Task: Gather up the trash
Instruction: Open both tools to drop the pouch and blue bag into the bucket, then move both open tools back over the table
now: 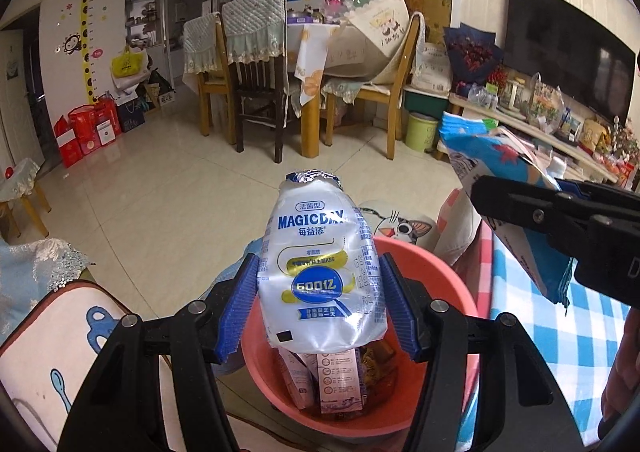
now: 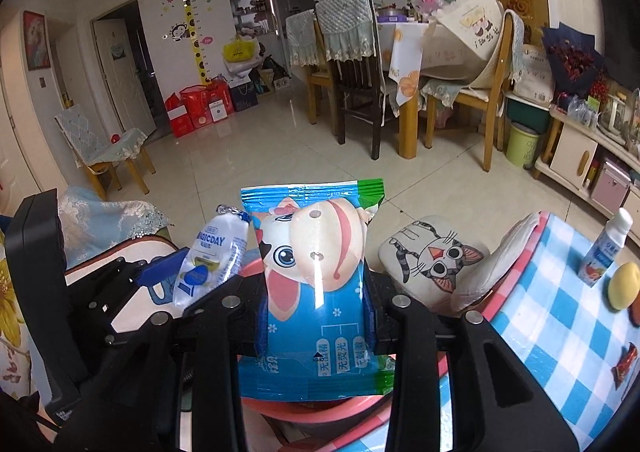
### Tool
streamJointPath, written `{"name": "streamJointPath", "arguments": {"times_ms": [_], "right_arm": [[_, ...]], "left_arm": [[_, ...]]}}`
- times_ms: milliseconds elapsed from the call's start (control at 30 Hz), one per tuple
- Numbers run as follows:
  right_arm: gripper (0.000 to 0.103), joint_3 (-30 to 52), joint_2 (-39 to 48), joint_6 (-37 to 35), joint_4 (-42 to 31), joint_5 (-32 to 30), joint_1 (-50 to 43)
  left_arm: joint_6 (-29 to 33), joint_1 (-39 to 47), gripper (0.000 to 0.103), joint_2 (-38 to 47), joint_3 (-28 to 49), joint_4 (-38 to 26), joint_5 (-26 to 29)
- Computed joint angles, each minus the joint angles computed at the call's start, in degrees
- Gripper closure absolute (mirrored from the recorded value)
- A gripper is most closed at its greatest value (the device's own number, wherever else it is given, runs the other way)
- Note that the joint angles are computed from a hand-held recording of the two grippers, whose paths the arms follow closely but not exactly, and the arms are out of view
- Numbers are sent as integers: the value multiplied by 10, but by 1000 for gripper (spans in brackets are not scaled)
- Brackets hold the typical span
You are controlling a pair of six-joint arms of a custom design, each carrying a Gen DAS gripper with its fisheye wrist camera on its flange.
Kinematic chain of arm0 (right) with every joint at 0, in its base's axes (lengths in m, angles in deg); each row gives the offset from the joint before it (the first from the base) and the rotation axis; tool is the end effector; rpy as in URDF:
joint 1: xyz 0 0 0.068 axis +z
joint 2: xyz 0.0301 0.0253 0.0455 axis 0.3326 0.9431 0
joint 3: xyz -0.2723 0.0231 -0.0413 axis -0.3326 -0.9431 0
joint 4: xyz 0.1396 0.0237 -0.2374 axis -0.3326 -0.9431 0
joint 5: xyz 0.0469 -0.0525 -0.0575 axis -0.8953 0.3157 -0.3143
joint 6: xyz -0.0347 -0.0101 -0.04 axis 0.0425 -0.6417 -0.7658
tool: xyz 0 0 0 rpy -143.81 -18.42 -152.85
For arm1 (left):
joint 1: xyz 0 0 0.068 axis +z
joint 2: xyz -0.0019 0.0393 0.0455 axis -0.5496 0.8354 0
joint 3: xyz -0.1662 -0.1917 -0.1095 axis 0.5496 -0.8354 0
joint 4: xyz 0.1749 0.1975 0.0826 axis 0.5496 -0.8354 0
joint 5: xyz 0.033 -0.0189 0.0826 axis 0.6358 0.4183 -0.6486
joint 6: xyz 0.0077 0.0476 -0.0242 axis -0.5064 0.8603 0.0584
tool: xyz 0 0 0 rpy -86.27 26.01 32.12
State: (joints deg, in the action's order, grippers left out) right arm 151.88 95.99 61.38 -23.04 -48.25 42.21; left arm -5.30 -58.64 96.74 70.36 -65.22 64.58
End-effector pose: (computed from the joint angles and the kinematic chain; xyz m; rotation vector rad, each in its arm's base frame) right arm 0.3265 0.1452 0.2820 -0.5088 2.2166 0.4729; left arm 0.2626 -0.1100 0.2579 -0.0764 2.2447 0.0019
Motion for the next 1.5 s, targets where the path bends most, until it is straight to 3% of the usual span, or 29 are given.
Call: {"name": "streamJointPath", "arguments": {"times_ms": [267, 333, 367, 567, 933, 1133, 1267, 1500], "right_arm": [[63, 8, 48, 3, 20, -21, -8], [40, 4, 54, 10, 34, -20, -9], [40, 1, 54, 10, 40, -17, -9], [39, -14, 48, 10, 51, -25, -25], [35, -101, -44, -26, 35, -57, -120], [31, -167, -115, -102, 3, -115, -258], [31, -199, -147, -203, -33, -157, -385], [29, -200, -83, -387, -69, -232, -627]], "left_arm": [[-8, 19, 41, 68, 15, 19, 37], [-16, 22, 31, 84, 19, 21, 41], [-19, 24, 26, 89, 20, 24, 39], [-27, 30, 16, 99, 14, 28, 31], [-55, -13, 15, 67, 28, -16, 10], [-73, -111, 14, 118, 89, -32, -18], [-98, -172, 14, 190, 156, -36, -17], [-104, -279, 14, 379, 333, -58, -3]]}}
